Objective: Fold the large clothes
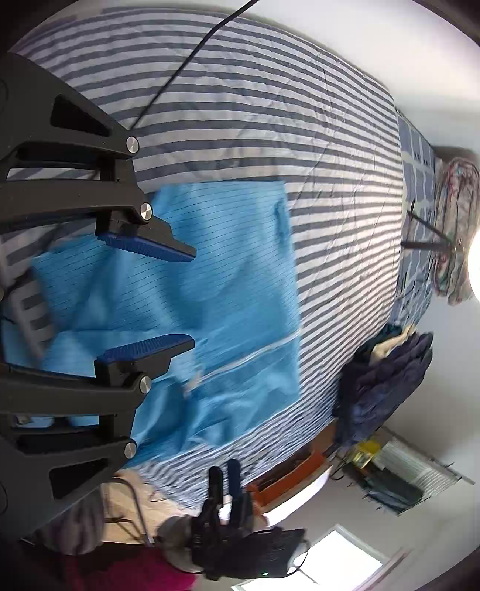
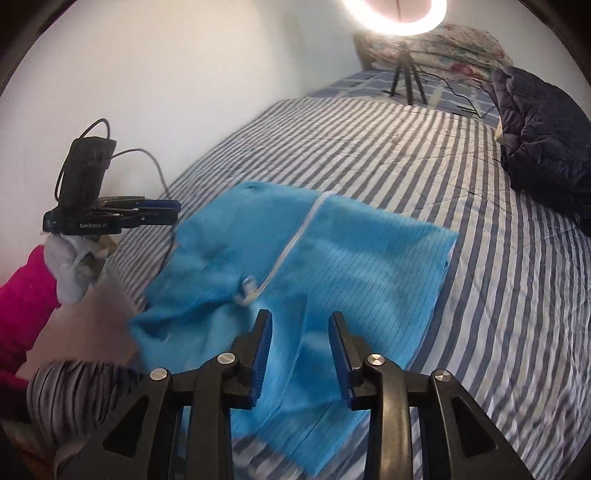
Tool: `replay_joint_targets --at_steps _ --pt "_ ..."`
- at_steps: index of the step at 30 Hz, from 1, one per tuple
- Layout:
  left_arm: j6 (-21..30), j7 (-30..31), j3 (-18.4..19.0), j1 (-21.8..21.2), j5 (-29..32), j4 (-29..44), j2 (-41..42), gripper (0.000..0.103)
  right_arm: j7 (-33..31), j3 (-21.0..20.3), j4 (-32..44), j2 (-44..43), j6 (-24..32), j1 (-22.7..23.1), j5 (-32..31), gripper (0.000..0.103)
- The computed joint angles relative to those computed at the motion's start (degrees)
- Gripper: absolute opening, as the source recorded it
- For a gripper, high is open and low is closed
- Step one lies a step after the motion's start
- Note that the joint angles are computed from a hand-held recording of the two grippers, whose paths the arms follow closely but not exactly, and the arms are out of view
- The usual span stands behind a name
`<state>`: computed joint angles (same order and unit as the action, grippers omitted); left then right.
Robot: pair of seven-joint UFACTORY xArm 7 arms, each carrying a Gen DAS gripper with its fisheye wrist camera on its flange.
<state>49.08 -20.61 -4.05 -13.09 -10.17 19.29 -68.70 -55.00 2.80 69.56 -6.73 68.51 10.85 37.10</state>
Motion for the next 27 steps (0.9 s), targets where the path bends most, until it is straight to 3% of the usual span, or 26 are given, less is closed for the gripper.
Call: replay_joint_targets --at_steps 4,7,15,21,23,27 --pt "7.34 -1.40 -1.59 -3.30 -1.88 1.44 -4.00 0.042 -1.71 -0.54 -1.64 -3.79 5.40 -0.11 -3.44 0.037" --pt "10.12 -3.30 -2.01 -5.66 -5.11 1.75 -4.35 0.052 2.13 0.12 -1.44 -4.45 8.09 0.16 -7.36 0.051" --pt "12.09 -12.49 0.01 -5.80 -13.26 -0.18 -3.28 0.052 19.86 1.53 3.75 1.75 18.17 0.38 -11.38 0.057" --pt "12.82 -13.46 -0.52 -4.98 -12.36 0.34 -0.86 0.049 24.55 2.40 4.47 3.69 20.89 0.67 -13.63 0.055" --pt "13.50 -11.28 -2.81 -5.56 -8.80 2.25 -0.50 0.049 22.02 2.53 2.79 0.99 17.94 0.92 -14.91 0.053" --pt "13.48 -4.09 -4.02 -9.74 -5.86 5.05 0.83 0.049 10.51 1.05 1.24 -3.49 16.78 1.49 -11.68 0.053"
